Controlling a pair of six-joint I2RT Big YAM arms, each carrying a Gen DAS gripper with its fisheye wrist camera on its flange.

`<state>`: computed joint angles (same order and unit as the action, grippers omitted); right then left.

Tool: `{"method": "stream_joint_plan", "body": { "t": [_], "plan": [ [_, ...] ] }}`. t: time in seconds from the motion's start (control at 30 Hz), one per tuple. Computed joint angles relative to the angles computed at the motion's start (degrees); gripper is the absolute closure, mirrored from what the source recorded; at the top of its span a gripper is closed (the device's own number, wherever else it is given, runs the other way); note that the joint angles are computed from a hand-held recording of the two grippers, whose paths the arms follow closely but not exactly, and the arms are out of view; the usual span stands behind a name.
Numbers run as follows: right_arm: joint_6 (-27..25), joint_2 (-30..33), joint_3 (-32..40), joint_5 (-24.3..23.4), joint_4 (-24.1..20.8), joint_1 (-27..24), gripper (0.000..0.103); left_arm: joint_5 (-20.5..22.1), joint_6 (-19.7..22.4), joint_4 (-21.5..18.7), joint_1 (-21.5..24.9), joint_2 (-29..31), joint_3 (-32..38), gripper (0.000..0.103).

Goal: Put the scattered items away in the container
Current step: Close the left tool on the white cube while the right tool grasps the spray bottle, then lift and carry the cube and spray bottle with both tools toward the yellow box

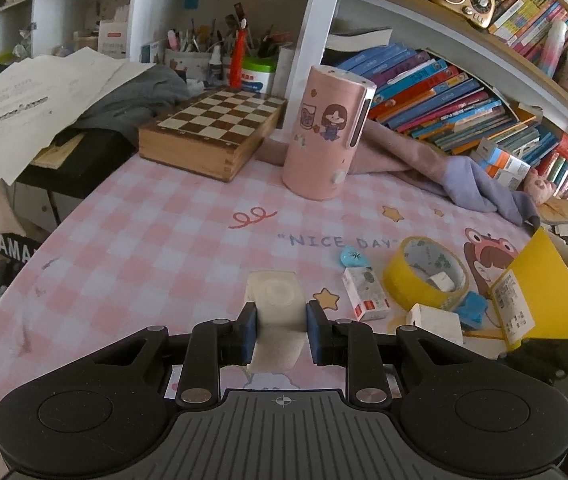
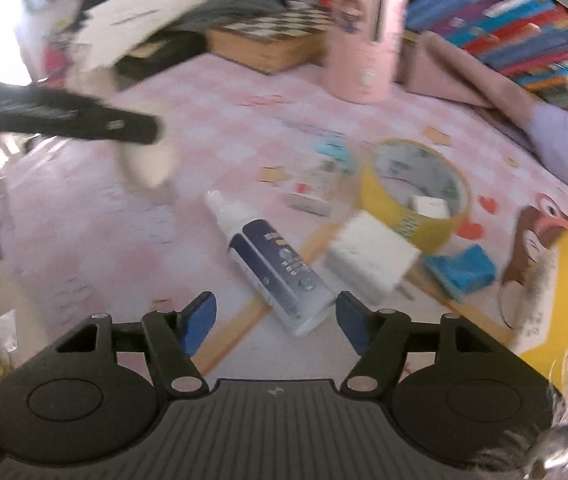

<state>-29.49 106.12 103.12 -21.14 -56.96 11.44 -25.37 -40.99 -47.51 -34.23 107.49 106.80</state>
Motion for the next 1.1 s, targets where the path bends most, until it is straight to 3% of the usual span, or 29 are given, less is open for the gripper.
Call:
{"method": "stream_joint_plan", "body": {
  "t": [0.13,0.2,0.27,0.3,0.4,0.5,0.67,1.1],
  "plan": [
    [-1.5,-0.63,-1.57,2.26,3.99,1.2,0.041,-0.58,-0.55,-0.45,-0.03,-0.02,0.1,0.079],
    [-3.92,0.61,-0.4,2.1,3.23,1.84,0.043,-0.65,-0.8,-0.86,-0.05,-0.16,-0.03,0.079],
    [-7.43,2.06,1.0,3.1,1.37,2.66,0.056,-0.77,-1.16,-1.43,-0.11,-0.34,-0.11,0.079],
    [-8.57,2.44,1.18,3.55,1.04,2.96,0.056,-0.85,-1.34,-1.6,-0.17,-0.51,-0.26,0.079],
    [-8.32,3.33,2.46,2.5,-0.01,2.92,0.062,-1.13,-1.68,-1.88,-0.37,-1.01,-0.76,0.079],
    [-6.65,4.9,5.13,1.1,-3.06,2.72,0.071,-0.86,-2.18,-2.06,-0.44,-1.23,-1.01,0.079],
    [-0.77,5.42,6.59,0.42,-5.05,2.09,0.072,-0.72,-2.24,-1.9,-0.51,-1.41,-0.76,0.079],
    [11.25,-4.26,-0.92,-2.35,2.69,-0.28,0.072,-1.73,2.44,5.37,-3.33,-6.73,-5.4,0.079]
  ]
}}
